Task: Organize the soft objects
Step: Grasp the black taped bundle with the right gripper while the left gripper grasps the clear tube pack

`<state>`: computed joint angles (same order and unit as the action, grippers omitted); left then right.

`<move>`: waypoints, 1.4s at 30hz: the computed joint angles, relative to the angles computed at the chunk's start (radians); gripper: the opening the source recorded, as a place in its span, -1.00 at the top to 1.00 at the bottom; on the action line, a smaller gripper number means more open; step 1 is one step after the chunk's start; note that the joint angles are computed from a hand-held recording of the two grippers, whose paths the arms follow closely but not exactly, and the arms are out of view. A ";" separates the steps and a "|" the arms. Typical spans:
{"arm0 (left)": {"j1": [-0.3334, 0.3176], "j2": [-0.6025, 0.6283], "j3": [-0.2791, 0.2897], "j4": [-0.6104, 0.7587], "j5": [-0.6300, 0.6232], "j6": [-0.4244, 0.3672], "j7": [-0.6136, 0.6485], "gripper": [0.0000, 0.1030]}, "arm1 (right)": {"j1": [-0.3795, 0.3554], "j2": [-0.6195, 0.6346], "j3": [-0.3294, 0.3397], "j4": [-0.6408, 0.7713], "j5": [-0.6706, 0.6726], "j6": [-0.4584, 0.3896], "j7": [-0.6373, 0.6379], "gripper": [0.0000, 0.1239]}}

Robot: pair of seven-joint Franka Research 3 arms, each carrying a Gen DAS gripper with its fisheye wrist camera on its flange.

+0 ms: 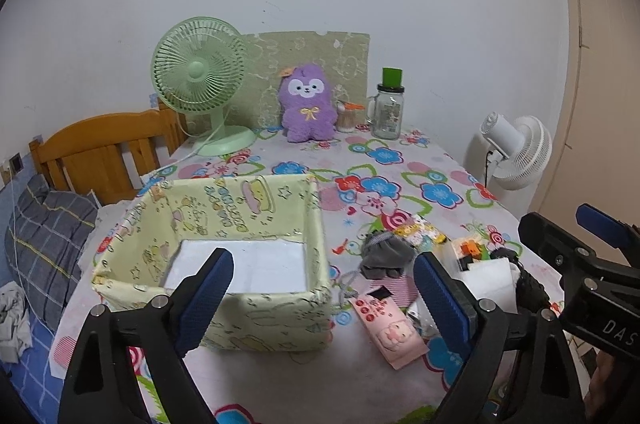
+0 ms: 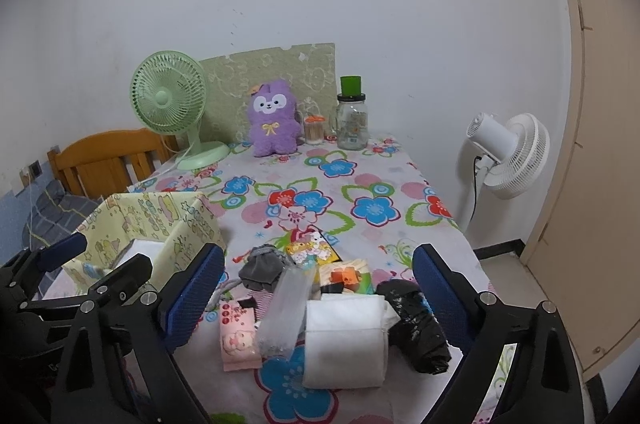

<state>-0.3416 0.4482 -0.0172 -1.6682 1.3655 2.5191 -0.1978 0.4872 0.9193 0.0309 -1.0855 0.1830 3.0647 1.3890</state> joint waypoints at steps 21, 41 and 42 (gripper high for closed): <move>-0.049 0.192 0.020 0.207 -0.244 0.080 0.284 -0.77 | -0.056 -0.004 -0.016 -0.053 0.004 -0.032 0.025 -0.47; -0.067 0.394 0.039 0.468 -0.587 0.015 0.627 -0.61 | -0.076 0.207 -0.059 0.291 -0.061 -0.306 0.120 -0.30; -0.061 0.408 0.035 0.485 -0.608 0.014 0.644 -0.60 | -0.075 0.229 -0.067 0.330 -0.071 -0.329 0.134 -0.30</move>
<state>-0.4031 0.8559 0.0177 -1.1830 0.7575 2.5331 0.4462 0.4125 1.1484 -0.0359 -0.7554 0.1118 2.7354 1.5228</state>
